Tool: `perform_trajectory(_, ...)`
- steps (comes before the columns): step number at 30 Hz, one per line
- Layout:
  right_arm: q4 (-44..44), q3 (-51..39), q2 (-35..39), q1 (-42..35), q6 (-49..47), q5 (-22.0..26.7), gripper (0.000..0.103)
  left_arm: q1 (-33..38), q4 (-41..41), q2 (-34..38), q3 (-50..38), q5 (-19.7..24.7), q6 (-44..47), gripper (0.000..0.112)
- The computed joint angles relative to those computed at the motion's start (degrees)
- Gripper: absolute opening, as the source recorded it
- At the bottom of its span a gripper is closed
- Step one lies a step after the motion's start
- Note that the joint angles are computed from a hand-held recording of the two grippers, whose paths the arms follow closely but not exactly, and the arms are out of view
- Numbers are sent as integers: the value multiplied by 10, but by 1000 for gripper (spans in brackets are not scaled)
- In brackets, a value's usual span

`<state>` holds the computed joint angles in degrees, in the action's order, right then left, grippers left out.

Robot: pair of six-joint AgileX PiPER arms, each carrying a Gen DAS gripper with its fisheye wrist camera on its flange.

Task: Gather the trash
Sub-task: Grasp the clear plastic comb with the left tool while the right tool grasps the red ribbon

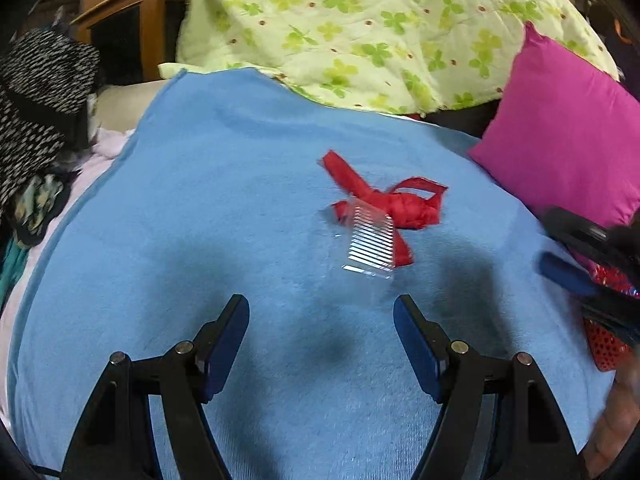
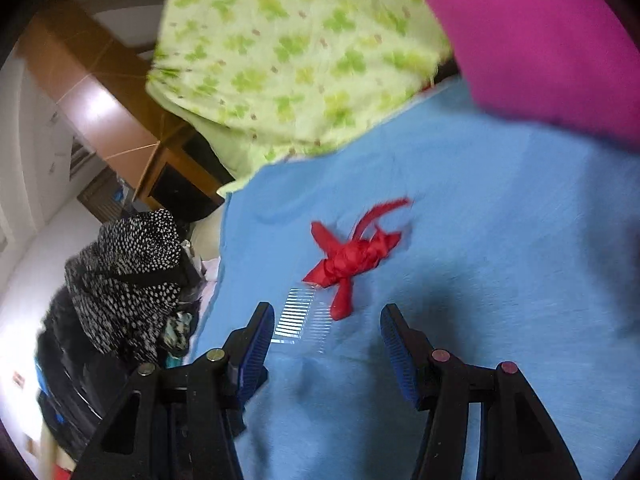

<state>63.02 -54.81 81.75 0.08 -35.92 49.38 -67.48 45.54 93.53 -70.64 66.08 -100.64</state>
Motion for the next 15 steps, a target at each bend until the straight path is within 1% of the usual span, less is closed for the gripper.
perform_trajectory(2,21,-33,62,8,19,10,60,16,2,-4,8,-32,12,75)
perform_trajectory(4,32,-68,114,20,40,10,60,31,2,-8,18,-64,20,75)
perform_trajectory(5,29,-96,146,31,65,8,60,41,1,-12,25,-85,27,75)
perform_trajectory(8,11,-152,208,47,125,0,60,63,-2,-14,39,-134,34,75)
perform_trajectory(11,1,-198,262,56,169,-2,66,84,-12,-13,51,-184,48,75)
perform_trajectory(13,1,-221,290,57,189,-1,67,91,-13,-8,48,-193,56,75)
perform_trajectory(15,-10,-245,306,65,207,-12,67,98,-10,1,43,-192,63,75)
